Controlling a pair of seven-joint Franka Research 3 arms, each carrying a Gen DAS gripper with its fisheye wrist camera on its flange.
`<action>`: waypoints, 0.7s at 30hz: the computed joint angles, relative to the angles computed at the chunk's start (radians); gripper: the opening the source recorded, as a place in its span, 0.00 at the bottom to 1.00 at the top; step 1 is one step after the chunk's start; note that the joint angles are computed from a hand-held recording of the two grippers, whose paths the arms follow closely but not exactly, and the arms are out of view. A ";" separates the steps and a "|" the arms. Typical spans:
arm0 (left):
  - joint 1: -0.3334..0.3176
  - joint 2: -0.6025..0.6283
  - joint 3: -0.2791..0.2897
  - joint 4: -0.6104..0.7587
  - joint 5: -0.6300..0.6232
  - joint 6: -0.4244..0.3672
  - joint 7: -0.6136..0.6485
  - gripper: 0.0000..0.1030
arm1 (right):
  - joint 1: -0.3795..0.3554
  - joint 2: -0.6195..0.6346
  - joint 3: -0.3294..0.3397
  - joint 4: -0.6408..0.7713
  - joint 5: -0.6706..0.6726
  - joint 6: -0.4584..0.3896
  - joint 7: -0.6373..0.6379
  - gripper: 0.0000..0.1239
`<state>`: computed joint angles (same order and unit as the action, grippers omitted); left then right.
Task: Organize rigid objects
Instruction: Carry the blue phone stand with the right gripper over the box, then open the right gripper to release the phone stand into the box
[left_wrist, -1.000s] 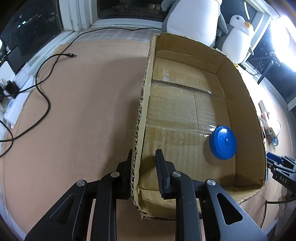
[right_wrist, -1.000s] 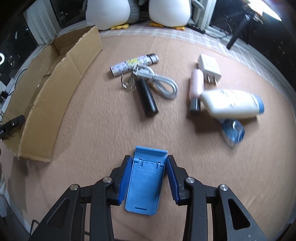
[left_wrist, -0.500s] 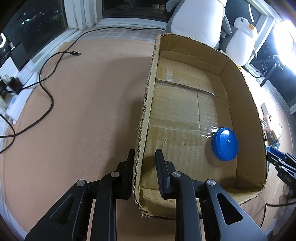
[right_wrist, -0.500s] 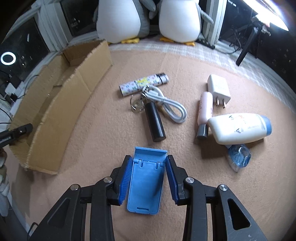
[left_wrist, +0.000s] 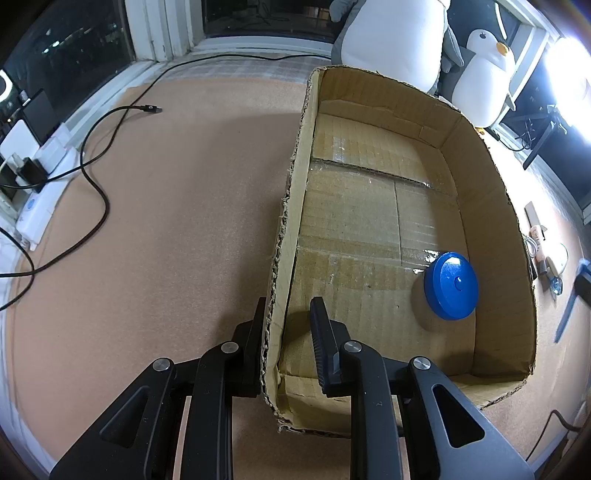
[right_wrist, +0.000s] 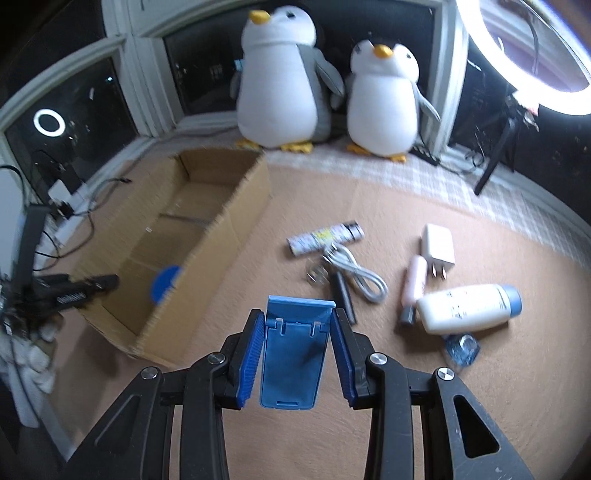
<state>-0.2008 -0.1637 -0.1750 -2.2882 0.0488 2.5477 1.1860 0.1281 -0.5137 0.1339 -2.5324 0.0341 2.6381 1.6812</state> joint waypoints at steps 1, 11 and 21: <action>0.000 0.000 0.000 0.000 0.000 0.000 0.000 0.19 | 0.007 0.004 -0.001 0.009 0.005 0.006 -0.005 0.27; 0.001 -0.003 0.000 -0.003 -0.003 0.003 0.002 0.19 | 0.070 0.099 0.005 0.140 0.044 0.058 -0.055 0.27; 0.001 -0.005 0.003 -0.007 -0.014 0.011 0.001 0.19 | 0.174 0.268 -0.032 0.287 0.184 0.049 -0.166 0.27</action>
<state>-0.1997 -0.1685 -0.1716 -2.2955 0.0345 2.5585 1.1866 0.3022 -0.2458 0.1017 -2.2457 0.2176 2.6872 1.5154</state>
